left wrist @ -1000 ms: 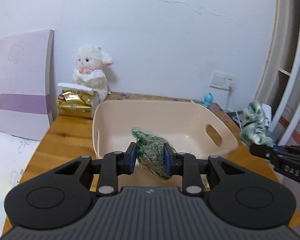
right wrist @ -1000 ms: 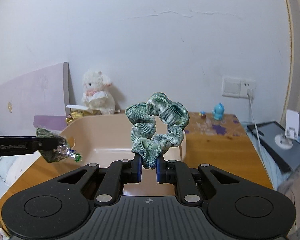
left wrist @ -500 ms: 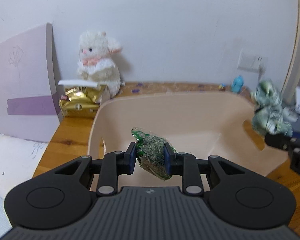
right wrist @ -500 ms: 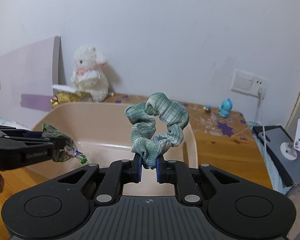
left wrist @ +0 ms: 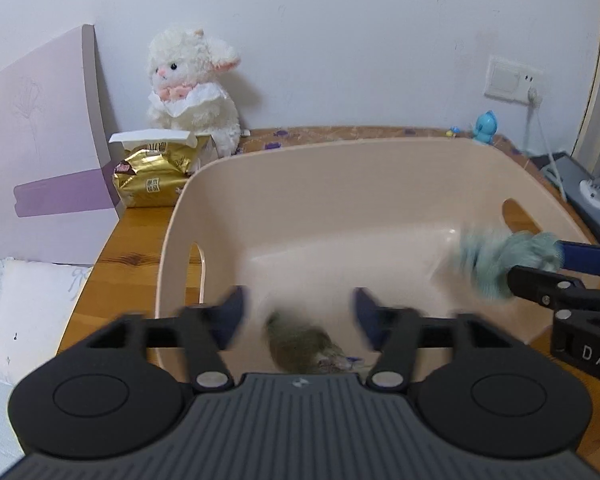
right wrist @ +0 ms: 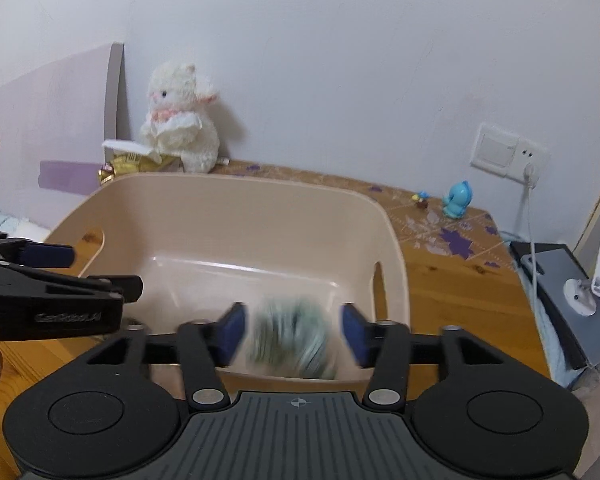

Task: Organize objects
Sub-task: 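Lift both held items over the basket and open both tools to drop them, then grasp the white box with left tool while right tool grasps the orange plush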

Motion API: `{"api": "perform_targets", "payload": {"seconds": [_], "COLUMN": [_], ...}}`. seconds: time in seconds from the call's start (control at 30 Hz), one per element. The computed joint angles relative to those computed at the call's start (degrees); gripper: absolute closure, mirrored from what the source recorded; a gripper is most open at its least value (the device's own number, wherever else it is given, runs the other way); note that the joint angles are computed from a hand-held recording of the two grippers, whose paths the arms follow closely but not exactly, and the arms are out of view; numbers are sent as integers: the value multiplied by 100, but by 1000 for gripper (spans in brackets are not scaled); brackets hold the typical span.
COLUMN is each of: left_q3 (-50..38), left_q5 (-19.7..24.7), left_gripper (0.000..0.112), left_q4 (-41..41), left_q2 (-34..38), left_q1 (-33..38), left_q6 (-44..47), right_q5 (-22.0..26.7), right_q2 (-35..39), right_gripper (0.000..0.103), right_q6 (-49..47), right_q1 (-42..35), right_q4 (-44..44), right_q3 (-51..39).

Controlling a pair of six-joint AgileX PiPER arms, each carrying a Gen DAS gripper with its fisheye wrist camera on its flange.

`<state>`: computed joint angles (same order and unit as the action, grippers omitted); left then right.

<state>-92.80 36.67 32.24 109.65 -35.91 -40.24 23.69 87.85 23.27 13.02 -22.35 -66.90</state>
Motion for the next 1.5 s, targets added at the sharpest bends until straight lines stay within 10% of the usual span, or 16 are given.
{"api": "perform_targets", "payload": {"seconds": [0.2, 0.4, 1.5], "left_q3": [537, 1135, 2674], "left_q5": [-223, -302, -1046], "left_gripper": [19, 14, 14], "left_q4": [478, 746, -413], "left_q2": [-579, -1094, -959], "left_q1": [-98, -182, 507], "left_q6": [-297, -426, 403], "right_q5": [116, 121, -289], "right_q2": [-591, -1065, -85], "right_gripper": [8, 3, 15], "right_q6": [-388, -324, -1053], "right_q1": [-88, -87, 39], "right_q4": [200, 193, 1549], "right_q3": [294, 802, 1571]}}
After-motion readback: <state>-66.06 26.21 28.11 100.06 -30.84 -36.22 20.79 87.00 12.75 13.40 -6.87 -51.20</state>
